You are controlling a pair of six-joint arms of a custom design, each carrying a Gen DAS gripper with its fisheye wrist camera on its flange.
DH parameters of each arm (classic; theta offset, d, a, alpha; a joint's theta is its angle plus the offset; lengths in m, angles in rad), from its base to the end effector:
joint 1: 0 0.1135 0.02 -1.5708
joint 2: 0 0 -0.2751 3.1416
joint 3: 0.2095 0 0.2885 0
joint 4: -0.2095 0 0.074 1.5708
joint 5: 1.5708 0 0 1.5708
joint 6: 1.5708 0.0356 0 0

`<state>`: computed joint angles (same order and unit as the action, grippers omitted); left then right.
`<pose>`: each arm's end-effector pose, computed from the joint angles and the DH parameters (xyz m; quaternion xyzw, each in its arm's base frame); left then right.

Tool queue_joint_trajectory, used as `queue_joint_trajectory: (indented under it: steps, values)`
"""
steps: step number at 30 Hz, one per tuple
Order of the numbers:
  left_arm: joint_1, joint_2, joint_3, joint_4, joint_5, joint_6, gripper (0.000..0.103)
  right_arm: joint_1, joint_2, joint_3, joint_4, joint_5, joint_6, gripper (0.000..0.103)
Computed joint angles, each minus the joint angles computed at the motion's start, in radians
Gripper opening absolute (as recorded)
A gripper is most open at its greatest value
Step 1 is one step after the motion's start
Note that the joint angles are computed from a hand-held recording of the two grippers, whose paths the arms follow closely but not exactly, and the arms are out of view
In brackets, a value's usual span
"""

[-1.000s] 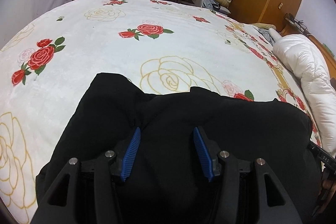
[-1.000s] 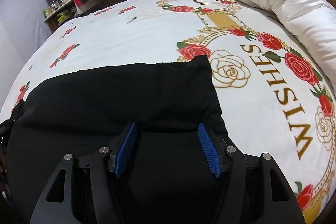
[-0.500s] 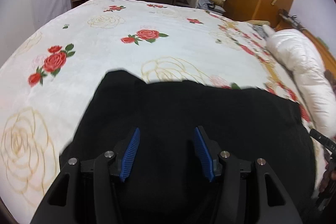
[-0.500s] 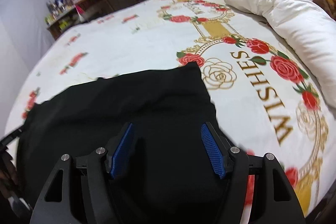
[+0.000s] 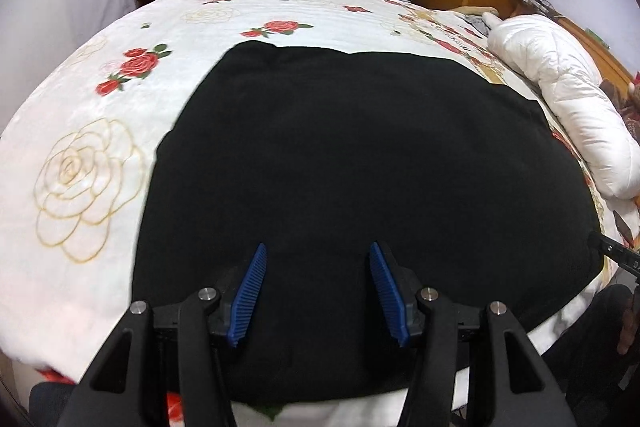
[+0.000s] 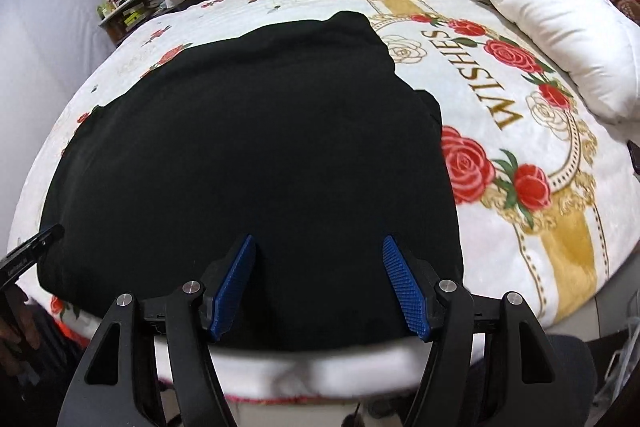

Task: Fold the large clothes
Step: 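Pull both grippers back from the folded coat bundle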

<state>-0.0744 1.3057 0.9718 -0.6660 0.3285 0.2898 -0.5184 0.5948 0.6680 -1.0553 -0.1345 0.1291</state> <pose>0.2907 -0.0332 0.2526 0.2167 0.9226 -0.1261 0.2931 0.1152 -0.0602 0.2572 0.2853 0.9114 0.0071 0.2964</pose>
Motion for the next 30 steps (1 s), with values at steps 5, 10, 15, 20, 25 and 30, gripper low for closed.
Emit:
queue_joint_trajectory:
  steps: [5, 10, 15, 20, 25, 30]
  values:
    - [0.071, -0.028, -0.024, 0.003, -0.015, 0.0, 0.056, 0.005, -0.061, 0.011, -0.059, -0.004, -0.008, 0.066]
    - [0.116, -0.051, -0.019, -0.053, -0.001, 0.012, 0.056, 0.02, -0.071, 0.022, -0.097, -0.005, 0.006, 0.066]
    - [0.122, -0.123, 0.001, -0.103, 0.04, 0.02, 0.057, 0.136, -0.108, 0.094, -0.137, 0.044, 0.058, 0.066]
    - [0.109, -0.178, 0.02, -0.147, 0.062, 0.004, 0.06, 0.392, -0.132, 0.145, -0.173, 0.196, 0.203, 0.067]
    - [0.076, -0.232, 0.017, -0.181, 0.067, -0.005, 0.061, 0.7, -0.134, 0.165, -0.204, 0.397, 0.391, 0.067]
    - [0.042, -0.287, 0.012, -0.202, 0.04, -0.005, 0.061, 0.879, -0.122, 0.164, -0.221, 0.486, 0.51, 0.067]
